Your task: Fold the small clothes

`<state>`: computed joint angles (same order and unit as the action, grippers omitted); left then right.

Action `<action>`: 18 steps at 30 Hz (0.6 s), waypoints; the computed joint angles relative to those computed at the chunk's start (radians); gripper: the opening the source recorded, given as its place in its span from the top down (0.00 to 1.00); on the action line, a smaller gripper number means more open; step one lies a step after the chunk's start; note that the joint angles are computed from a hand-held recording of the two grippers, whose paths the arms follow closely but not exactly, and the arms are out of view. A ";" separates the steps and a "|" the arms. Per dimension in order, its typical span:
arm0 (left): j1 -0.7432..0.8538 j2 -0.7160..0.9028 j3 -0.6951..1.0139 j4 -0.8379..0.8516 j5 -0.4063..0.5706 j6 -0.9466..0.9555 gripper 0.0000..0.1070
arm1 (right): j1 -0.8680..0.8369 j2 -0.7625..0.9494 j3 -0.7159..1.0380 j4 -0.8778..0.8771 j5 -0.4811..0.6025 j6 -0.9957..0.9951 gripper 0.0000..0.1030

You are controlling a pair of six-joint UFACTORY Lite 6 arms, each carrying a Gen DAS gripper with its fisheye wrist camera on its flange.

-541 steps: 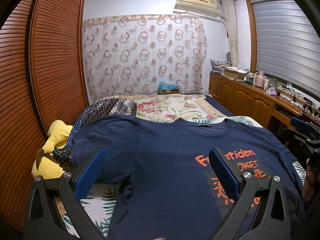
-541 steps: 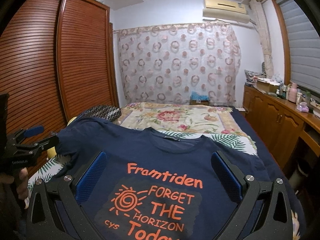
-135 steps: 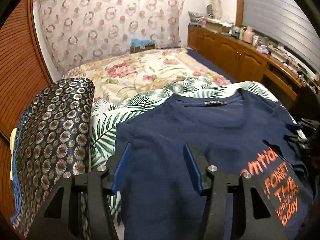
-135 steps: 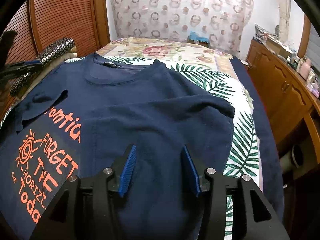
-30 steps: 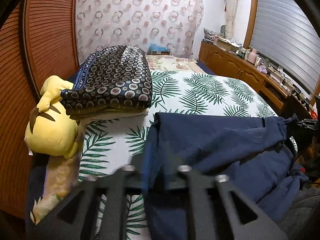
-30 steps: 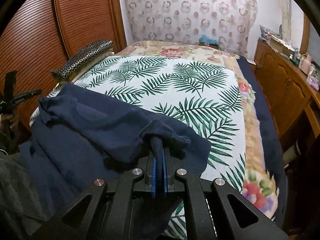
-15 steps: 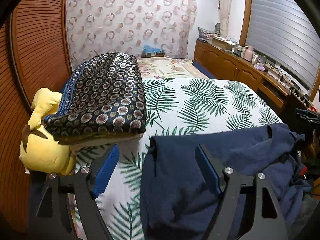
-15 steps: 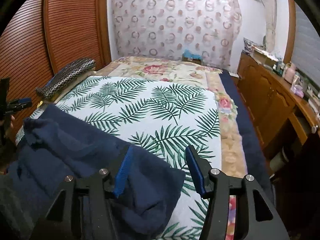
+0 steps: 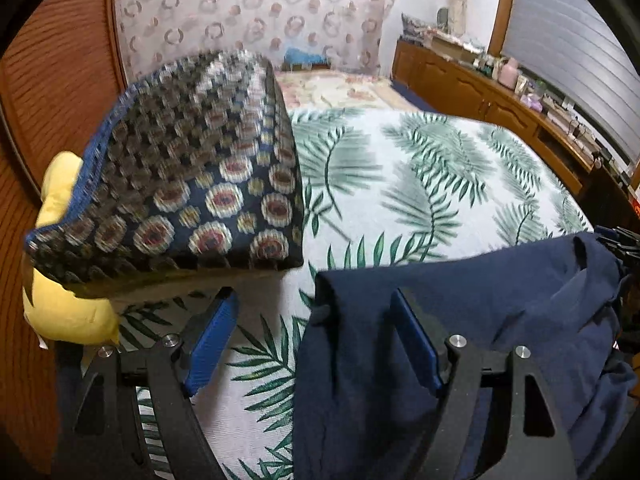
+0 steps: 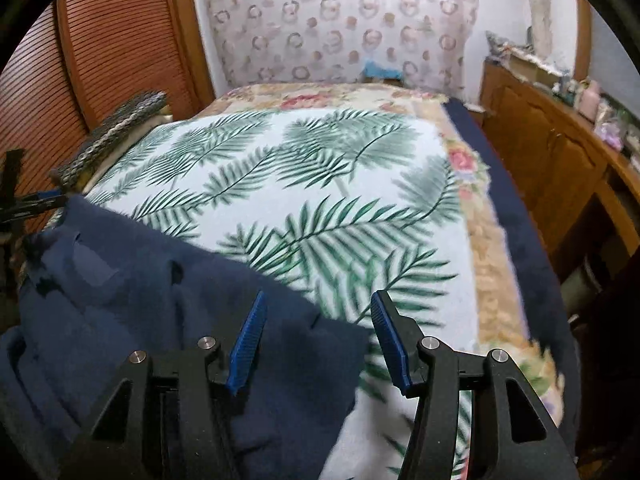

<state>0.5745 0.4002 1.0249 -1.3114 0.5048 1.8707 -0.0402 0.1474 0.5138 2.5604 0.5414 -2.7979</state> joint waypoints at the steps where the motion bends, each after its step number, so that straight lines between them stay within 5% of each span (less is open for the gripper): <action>1: -0.003 0.011 0.004 0.007 -0.004 -0.006 0.26 | -0.005 0.001 0.002 -0.038 -0.004 0.030 0.45; 9: -0.014 0.066 0.047 0.073 -0.008 -0.069 0.26 | -0.033 0.023 0.031 -0.134 -0.028 0.110 0.45; 16: -0.033 0.058 0.067 0.097 -0.009 -0.086 0.26 | -0.021 0.060 0.051 -0.044 -0.051 0.031 0.41; 18: -0.029 0.074 0.099 0.141 0.040 -0.111 0.35 | -0.015 0.064 0.055 -0.038 -0.055 0.029 0.40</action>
